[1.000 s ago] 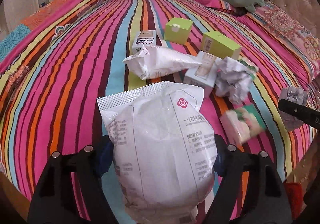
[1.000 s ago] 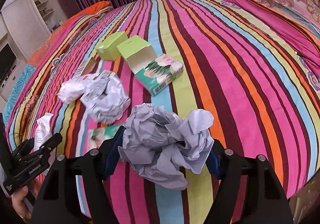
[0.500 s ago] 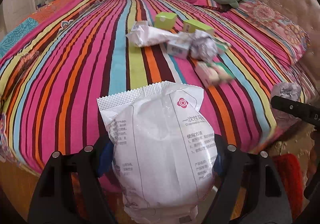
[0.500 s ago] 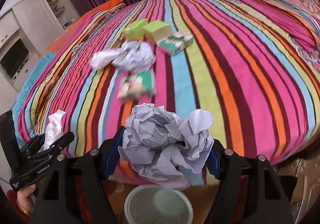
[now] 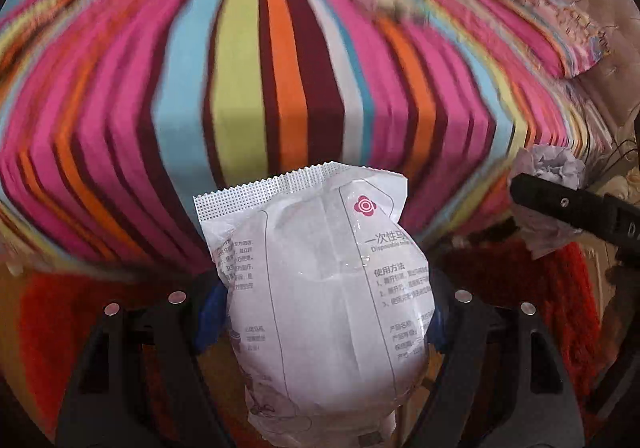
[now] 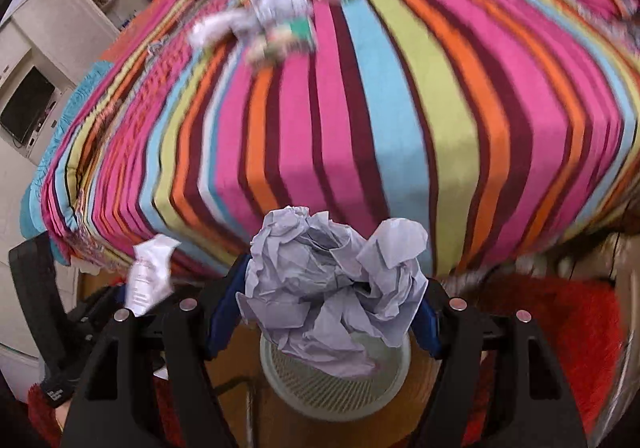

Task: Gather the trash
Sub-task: 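Carry the packet and crumpled paper with both tools over the white wastebasket, then open both tools to drop the packet and paper into the wastebasket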

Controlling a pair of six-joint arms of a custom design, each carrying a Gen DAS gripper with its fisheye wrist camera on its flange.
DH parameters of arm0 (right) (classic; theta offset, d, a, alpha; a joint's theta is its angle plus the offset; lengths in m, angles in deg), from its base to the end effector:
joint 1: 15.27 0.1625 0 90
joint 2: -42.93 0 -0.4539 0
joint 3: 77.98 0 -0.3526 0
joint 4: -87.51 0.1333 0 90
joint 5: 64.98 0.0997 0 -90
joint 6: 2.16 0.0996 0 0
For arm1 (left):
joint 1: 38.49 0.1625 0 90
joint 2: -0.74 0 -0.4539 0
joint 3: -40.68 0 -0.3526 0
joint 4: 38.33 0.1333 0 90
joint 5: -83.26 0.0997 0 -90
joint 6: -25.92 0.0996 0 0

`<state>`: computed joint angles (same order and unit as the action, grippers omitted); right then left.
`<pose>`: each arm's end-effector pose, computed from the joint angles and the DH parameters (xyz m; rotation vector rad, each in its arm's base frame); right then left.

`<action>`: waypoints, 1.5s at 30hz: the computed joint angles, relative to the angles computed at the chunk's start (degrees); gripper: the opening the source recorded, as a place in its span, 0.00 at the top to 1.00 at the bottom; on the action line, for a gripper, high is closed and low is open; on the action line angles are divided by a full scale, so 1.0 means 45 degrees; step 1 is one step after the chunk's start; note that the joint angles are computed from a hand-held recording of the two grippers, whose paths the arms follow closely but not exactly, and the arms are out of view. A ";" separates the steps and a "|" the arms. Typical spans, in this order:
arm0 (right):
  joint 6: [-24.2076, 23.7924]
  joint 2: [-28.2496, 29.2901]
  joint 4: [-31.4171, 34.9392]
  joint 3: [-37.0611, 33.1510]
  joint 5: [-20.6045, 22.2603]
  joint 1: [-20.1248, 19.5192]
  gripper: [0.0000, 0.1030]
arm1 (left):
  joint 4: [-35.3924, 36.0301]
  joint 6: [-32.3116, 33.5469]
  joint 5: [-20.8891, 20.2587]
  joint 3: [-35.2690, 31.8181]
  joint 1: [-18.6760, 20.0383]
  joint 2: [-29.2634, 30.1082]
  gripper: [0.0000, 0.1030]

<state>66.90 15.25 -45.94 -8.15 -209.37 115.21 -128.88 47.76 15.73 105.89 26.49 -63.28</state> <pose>0.5360 -0.5474 0.0810 -0.6097 -2.3367 1.0293 -0.1196 -0.6615 0.4701 1.0960 2.5214 0.0002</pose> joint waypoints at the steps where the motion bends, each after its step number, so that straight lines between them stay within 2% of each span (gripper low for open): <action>1: 0.0197 0.0027 -0.0338 0.0273 0.0444 -0.0105 0.34 | 0.0366 -0.0123 0.0200 0.0099 0.0022 0.0036 0.27; 4: 0.0568 0.0074 -0.1408 0.1005 0.1867 -0.0445 0.34 | 0.1032 -0.0214 0.0877 0.0525 0.0000 0.0120 0.27; 9: 0.1227 0.0131 -0.1967 0.1578 0.3746 -0.1073 0.34 | 0.2220 -0.0883 0.1502 0.0688 0.0044 0.0544 0.27; 17: 0.2218 0.0427 -0.2449 0.2158 0.6013 -0.2177 0.34 | 0.4411 -0.2583 0.3020 0.0718 0.0347 0.1552 0.27; 20: 0.2600 0.0524 -0.2939 0.2563 0.6728 -0.2492 0.34 | 0.5159 -0.3140 0.3135 0.0391 0.0524 0.1926 0.27; 26: 0.3084 0.0792 -0.2955 0.2670 0.7446 -0.2868 0.34 | 0.5994 -0.4046 0.2863 -0.0009 0.0971 0.2511 0.27; 31: 0.3205 0.1060 -0.3304 0.2800 0.7981 -0.3194 0.34 | 0.6656 -0.4723 0.3062 -0.0123 0.1230 0.2843 0.27; 39: 0.3424 0.1165 -0.3961 0.3283 0.8754 -0.3573 0.33 | 0.6983 -0.5368 0.2981 -0.0053 0.1404 0.3078 0.27; 40: 0.3404 0.1184 -0.3875 0.3247 0.8770 -0.3606 0.32 | 0.7143 -0.5484 0.2974 -0.0132 0.1426 0.3132 0.26; 43: 0.3397 0.1263 -0.3485 0.3041 0.8782 -0.3618 0.14 | 0.7417 -0.5813 0.3378 0.0036 0.1408 0.3150 0.23; 45: 0.3469 0.1251 -0.3310 0.3019 0.8623 -0.3578 0.12 | 0.7518 -0.5890 0.3441 0.0046 0.1434 0.3175 0.22</action>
<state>82.51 20.88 -60.84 5.43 -170.56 99.11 -95.05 21.25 31.21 106.10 32.94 -48.99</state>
